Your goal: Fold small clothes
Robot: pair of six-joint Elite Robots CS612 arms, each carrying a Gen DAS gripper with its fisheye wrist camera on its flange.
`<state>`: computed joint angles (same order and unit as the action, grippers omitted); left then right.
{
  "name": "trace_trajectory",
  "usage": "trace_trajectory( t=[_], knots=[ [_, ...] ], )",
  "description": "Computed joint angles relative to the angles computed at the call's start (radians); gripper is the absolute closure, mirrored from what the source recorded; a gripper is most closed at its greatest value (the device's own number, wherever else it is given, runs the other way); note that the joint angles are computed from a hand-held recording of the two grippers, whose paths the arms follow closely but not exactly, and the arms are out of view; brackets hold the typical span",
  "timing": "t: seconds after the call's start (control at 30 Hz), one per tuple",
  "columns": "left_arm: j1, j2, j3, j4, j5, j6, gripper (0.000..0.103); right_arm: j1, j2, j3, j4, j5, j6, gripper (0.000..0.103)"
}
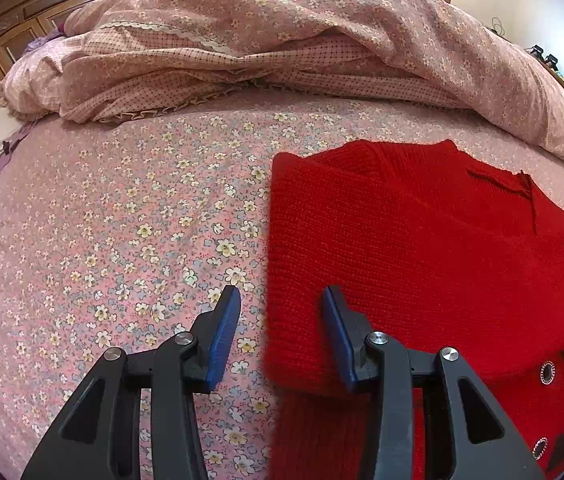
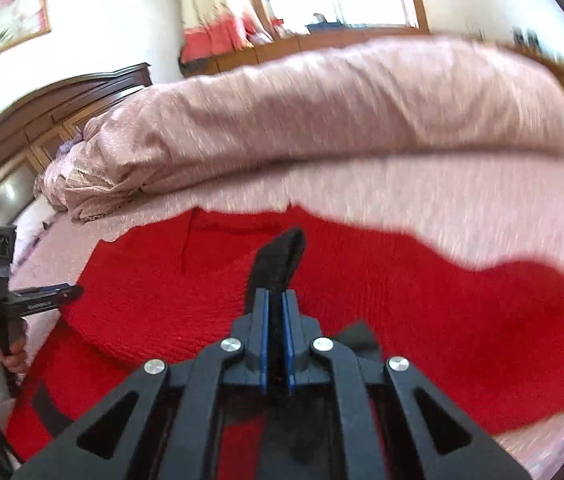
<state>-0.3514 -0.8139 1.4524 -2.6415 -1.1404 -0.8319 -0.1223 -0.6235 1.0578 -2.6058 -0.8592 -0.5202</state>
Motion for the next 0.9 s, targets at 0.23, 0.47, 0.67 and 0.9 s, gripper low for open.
trace_trajectory(
  t=[0.23, 0.47, 0.67, 0.9],
  knots=[
    [-0.001, 0.004, -0.003, 0.0, 0.006, -0.003, 0.065, 0.02, 0.034, -0.051, 0.081, -0.158, -0.038, 0.097],
    [0.0, -0.011, 0.026, -0.041, 0.034, -0.079, 0.065, 0.02, 0.034, -0.02, -0.063, -0.16, -0.016, 0.097],
    [0.004, -0.01, 0.027, -0.034, 0.019, -0.094, 0.065, 0.027, 0.038, -0.036, 0.043, -0.218, -0.052, 0.091],
    [-0.035, -0.006, 0.03, -0.088, 0.159, 0.042, 0.065, 0.01, 0.024, -0.02, 0.038, -0.197, -0.012, 0.063]
  ],
)
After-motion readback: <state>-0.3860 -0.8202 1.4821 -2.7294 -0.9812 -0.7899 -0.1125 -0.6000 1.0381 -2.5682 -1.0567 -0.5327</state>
